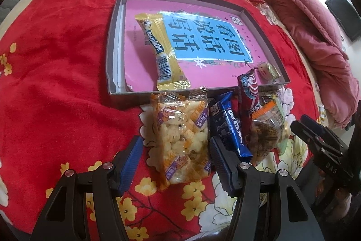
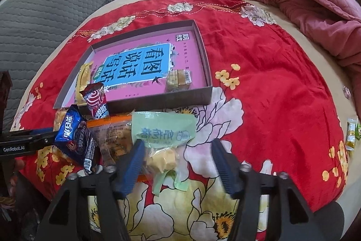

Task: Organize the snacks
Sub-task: 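Withdraw both open tools from the box back toward the remaining snacks, then grasp the clear puffed-snack bag with the left tool while the right tool grasps the green-labelled candy bag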

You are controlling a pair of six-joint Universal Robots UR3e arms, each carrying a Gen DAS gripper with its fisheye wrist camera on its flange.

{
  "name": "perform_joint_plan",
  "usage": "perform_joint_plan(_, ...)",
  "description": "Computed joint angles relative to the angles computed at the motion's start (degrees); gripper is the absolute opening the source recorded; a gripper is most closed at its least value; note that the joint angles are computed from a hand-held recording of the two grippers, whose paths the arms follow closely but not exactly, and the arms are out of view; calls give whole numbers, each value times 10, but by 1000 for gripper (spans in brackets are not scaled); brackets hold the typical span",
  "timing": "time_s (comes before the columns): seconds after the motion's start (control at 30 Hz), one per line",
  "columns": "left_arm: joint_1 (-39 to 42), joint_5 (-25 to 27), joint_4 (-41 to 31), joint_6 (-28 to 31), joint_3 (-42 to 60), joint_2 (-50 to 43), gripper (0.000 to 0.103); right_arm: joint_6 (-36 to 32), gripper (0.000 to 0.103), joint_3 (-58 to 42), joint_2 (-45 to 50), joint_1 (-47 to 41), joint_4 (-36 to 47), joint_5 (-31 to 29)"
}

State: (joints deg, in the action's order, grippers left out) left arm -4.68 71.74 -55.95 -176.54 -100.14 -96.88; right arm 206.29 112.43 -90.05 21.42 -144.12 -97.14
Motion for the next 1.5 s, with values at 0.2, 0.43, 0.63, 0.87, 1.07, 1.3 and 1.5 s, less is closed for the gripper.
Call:
perform_joint_plan(0.2,-7,7,5,-8,5,-10,63,-7,67,3,8,-4,-4,20)
perform_joint_plan(0.43,-13,9,15,-17,6,-22,63,-14,67,15,13,-13,-11,49)
perform_joint_plan(0.63,-14,8,19,-24,6,-29,63,-16,66,39,7,-29,-32,75)
perform_joint_plan(0.87,-13,9,24,-28,3,-29,63,-31,48,51,21,-42,-64,110)
perform_joint_plan(1.07,-16,12,27,-37,6,-34,63,-35,42,88,20,-79,-104,169)
perform_joint_plan(1.3,-17,10,41,-56,2,-39,63,-34,40,81,14,-62,-104,149)
perform_joint_plan(1.5,-6,-7,57,-63,-14,-35,63,-34,40,74,9,-48,-101,128)
